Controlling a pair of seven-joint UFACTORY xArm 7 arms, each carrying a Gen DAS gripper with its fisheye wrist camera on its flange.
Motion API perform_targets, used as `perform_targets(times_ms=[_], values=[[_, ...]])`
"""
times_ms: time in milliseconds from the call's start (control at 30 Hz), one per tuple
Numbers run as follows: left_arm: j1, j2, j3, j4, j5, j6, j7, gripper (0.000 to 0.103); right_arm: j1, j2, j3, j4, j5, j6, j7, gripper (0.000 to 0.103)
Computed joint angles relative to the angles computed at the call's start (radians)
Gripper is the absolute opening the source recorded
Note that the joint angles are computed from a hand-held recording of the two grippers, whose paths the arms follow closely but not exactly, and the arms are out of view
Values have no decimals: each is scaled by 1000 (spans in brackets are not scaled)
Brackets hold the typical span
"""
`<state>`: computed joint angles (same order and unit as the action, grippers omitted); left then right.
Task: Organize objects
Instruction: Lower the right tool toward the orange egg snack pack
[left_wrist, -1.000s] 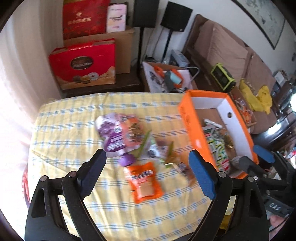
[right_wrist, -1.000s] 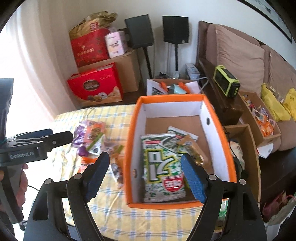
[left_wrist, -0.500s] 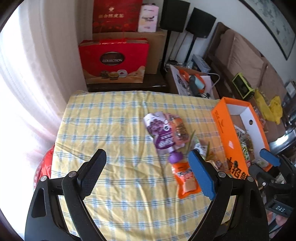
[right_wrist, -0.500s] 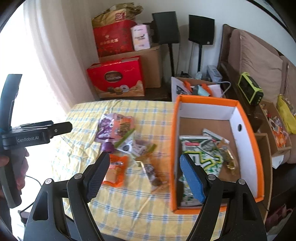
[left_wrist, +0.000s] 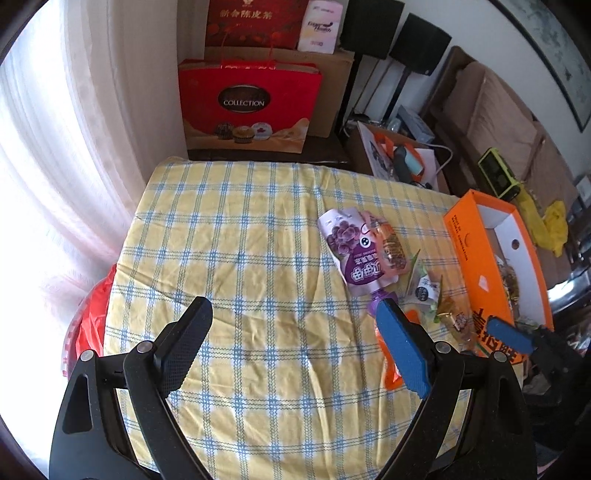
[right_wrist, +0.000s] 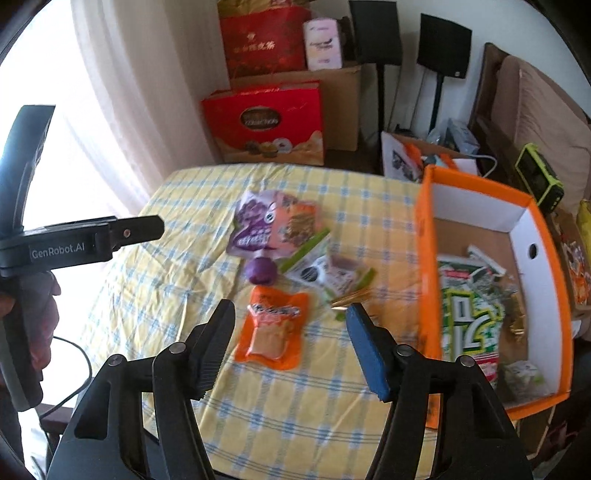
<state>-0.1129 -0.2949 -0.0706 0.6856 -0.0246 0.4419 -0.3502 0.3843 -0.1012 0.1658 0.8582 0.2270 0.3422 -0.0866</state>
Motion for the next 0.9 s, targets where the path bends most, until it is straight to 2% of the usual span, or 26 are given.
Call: perform_targets(times_ms=[100, 133, 267, 600, 900], values=[[3, 8, -1, -2, 3, -3, -5, 89, 4, 30, 12, 11, -18, 6, 26, 64], [3, 11, -1, -2, 4, -3, -6, 89, 1, 43, 18, 16, -47, 10, 58, 62], [5, 15, 3, -5, 3, -15, -6, 89, 7, 82, 25, 31, -53, 9, 77, 56], [7, 34, 12, -3, -10, -36, -6, 89, 10, 174, 29, 71, -148, 24, 175, 56], [2, 63, 11, 24, -19, -41, -1, 89, 14, 203, 22, 69, -215, 8, 236, 62]])
